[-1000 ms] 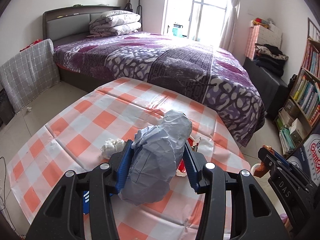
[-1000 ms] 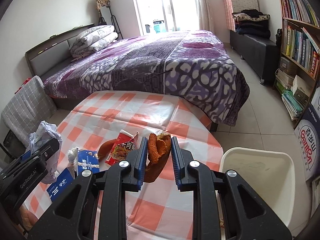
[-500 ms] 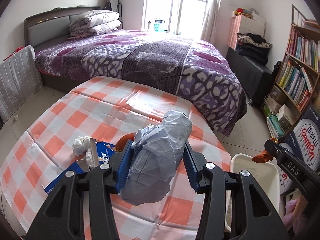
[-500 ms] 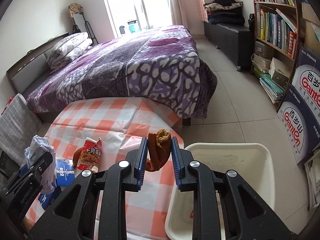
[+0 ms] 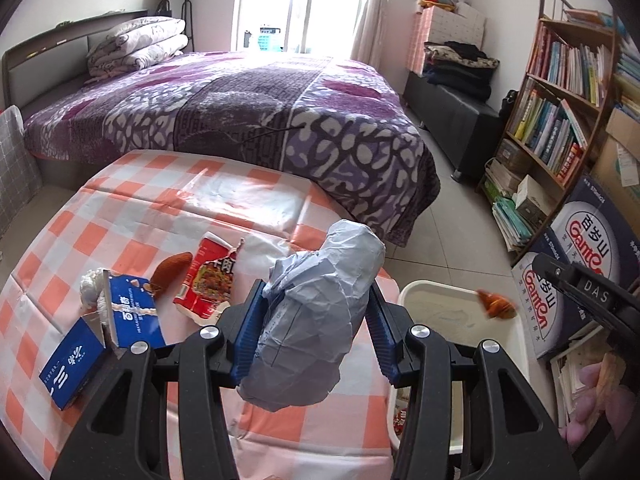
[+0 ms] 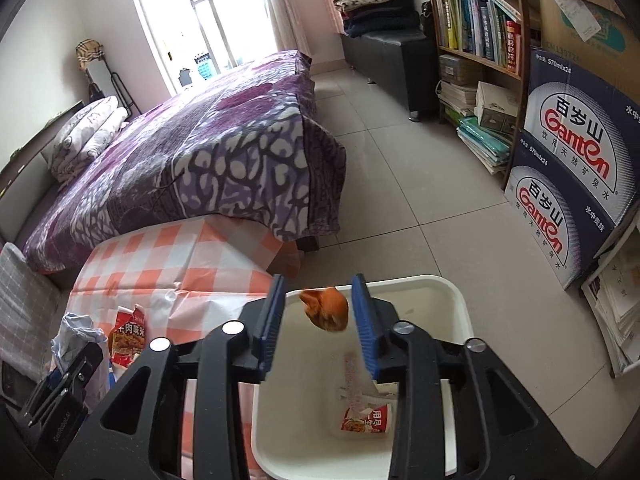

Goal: Collect trash
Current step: 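Carry the foil and orange peel to the white bin and release the peel, then open the left tool over the white bin to drop the crumpled foil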

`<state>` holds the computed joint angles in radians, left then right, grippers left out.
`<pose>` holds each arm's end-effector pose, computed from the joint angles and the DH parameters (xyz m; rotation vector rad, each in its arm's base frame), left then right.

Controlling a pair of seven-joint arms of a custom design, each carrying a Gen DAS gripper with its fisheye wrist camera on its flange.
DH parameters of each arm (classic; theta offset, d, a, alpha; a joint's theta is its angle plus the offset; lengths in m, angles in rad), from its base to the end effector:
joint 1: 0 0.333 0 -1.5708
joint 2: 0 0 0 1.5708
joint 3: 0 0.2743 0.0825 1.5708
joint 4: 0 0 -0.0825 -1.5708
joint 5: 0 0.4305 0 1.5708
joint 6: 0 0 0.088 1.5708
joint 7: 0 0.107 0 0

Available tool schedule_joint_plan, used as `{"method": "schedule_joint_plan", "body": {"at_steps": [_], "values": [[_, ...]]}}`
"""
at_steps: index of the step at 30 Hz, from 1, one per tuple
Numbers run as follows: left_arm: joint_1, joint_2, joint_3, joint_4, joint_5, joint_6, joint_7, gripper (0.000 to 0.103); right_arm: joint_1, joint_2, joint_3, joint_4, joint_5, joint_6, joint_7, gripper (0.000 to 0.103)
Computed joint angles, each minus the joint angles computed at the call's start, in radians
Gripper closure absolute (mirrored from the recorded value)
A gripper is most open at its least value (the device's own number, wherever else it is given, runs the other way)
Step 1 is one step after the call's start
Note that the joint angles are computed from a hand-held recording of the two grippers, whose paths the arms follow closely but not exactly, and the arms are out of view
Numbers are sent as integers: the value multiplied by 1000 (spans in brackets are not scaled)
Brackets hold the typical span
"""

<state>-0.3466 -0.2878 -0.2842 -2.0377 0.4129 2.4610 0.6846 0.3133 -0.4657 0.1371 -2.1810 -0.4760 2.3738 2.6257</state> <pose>0.4590 -0.3535 0.5930 -1.8020 1.7884 -0.8951 0.4708 0.2320 0.6030 -1.3885 2.0128 -0.6636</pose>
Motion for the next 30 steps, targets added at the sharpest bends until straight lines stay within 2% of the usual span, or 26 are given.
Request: {"method": "schedule_joint_plan", "body": {"at_steps": [2,5,8,15,22,26,30], "values": [[-14,18,3,14,-30,7,25,55,-13,-17,3,-12,-10,-9,30,39],[-34,42,8,30,-86,17,64,55,-24,-42,0,-31,-12,-15,60,30],[-51,65,10,46,-135,26,106,55,-31,-58,-5,-43,-14,-14,73,25],[-91,122,27,93,-345,51,244,55,-42,-97,-9,-73,-16,-11,92,19],[-113,168,44,125,-661,64,420,54,-53,-127,-17,-99,-11,-8,104,18],[-116,178,46,122,-855,79,522,50,-58,-139,-19,-108,-6,-5,110,17],[-103,177,38,116,-893,76,531,45,-61,-143,-19,-112,-6,-2,116,15]]}}
